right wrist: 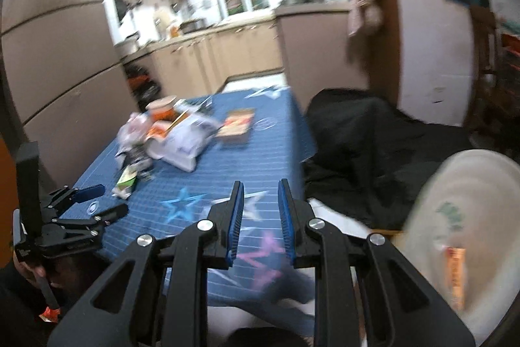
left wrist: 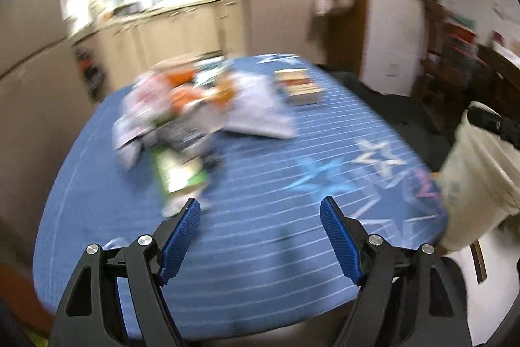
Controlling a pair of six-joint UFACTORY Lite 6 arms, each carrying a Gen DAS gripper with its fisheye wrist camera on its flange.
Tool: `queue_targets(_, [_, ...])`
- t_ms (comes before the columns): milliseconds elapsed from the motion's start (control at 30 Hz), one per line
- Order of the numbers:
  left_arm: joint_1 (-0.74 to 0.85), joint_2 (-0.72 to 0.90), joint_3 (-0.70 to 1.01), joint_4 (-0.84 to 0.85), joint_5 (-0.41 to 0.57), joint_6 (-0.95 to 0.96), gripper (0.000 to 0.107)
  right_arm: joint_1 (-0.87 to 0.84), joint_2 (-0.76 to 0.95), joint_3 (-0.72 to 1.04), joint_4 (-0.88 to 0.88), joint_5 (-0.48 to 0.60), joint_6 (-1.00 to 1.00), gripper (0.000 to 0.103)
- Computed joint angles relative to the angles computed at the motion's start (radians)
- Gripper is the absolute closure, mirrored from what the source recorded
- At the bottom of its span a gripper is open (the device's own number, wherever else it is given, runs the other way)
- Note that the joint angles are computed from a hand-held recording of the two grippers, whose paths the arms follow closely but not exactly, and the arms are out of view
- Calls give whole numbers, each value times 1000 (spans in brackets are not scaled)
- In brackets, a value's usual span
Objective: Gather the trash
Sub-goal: 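Return both tools from the bucket to the table, then grasp the green toothpaste box with the left tool while the right tool grasps the white snack bag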
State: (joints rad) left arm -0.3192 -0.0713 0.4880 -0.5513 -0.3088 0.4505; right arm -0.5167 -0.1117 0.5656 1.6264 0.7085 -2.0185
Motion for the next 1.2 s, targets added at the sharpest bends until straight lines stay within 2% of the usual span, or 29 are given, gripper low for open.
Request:
queue_targets(133, [274,-13,-27,419,21,-310,30,252,80,27,162,-127,-56,82])
queue_targets(300, [528,48,42,940,-15,-720,30,452,198,110,312,-229,-112,82])
queue_targets(567, [626,185,168,1183,-43,-920,30,590,365,308,370,-311,-51,82])
queue_targets(633, [619,197,168,1219,-53,-960,30,623,414,371,386,-340,-32,65])
queue_targets(667, [610,203,172,1271,-59,-1017,30,633,429,390,416,-343,-43,47])
queue_targets(700, [597,205,167,1282,-67,-1031,28,641,447,412,457,-336,-57,33])
queue_targets(733, [578,204,159,1267,-75,-1022,23,644,468,440,469,-322,-45,31])
queue_targets(833, [523,231,163,1197,-100,-985,19,652,550,562,348,-321,115,31])
queue_targets(900, [488,264,188,1208,-106,-1009,19,659,641,698,183,-350,314,31])
queue_targets(1000, [434,326,234,1082,-113,-911,19,653,771,888,-85,-321,627,31])
queue_targets(1133, [428,398,302,1162,-109,-1018,19,642,900,1076,-306,-287,897,31])
queue_targets(1200, [423,408,310,1151,-108,-1007,19,632,979,1186,-421,-254,1050,31])
